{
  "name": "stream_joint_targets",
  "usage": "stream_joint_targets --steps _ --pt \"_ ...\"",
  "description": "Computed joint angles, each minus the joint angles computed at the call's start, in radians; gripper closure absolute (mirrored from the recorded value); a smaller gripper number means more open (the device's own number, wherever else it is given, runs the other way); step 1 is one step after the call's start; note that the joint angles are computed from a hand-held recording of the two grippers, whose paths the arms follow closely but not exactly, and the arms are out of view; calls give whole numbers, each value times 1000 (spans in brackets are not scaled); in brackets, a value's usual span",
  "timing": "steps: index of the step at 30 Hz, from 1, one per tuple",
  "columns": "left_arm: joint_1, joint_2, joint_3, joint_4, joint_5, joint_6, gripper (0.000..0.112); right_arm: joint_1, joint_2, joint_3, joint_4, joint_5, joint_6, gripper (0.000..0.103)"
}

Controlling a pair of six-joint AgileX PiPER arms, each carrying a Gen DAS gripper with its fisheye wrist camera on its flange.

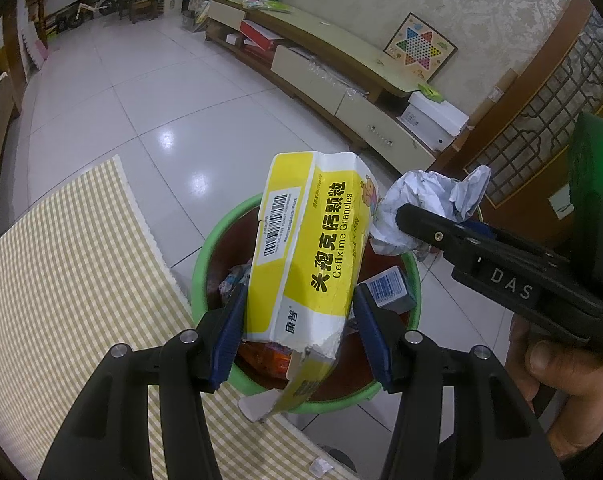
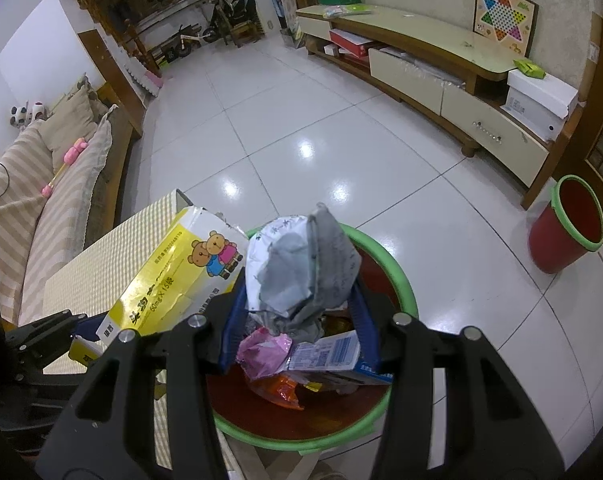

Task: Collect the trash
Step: 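Carry the yellow medicine box and crumpled paper over the green bin, then open both tools to drop the yellow box and paper into the bin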

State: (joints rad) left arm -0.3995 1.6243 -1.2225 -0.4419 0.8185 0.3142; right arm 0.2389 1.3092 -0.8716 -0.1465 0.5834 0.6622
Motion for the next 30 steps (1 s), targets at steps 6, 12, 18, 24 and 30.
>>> stream_joint_targets --steps 6,12,18,24,30 --pt "5 8 -2 -4 0 8 61 -5 0 4 5 -5 -4 57" --pt "3 24 -13 2 -6 0 60 -14 -3 10 -6 -5 11 57" --pt "-14 58 -36 32 -14 -42 58 -20 -17 18 -14 -2 31 57" --pt "-11 68 -26 37 -27 -62 49 -23 -18 18 -4 -5 19 57" --pt "23 54 16 18 -52 -47 39 -21 -14 15 0 -5 16 57"
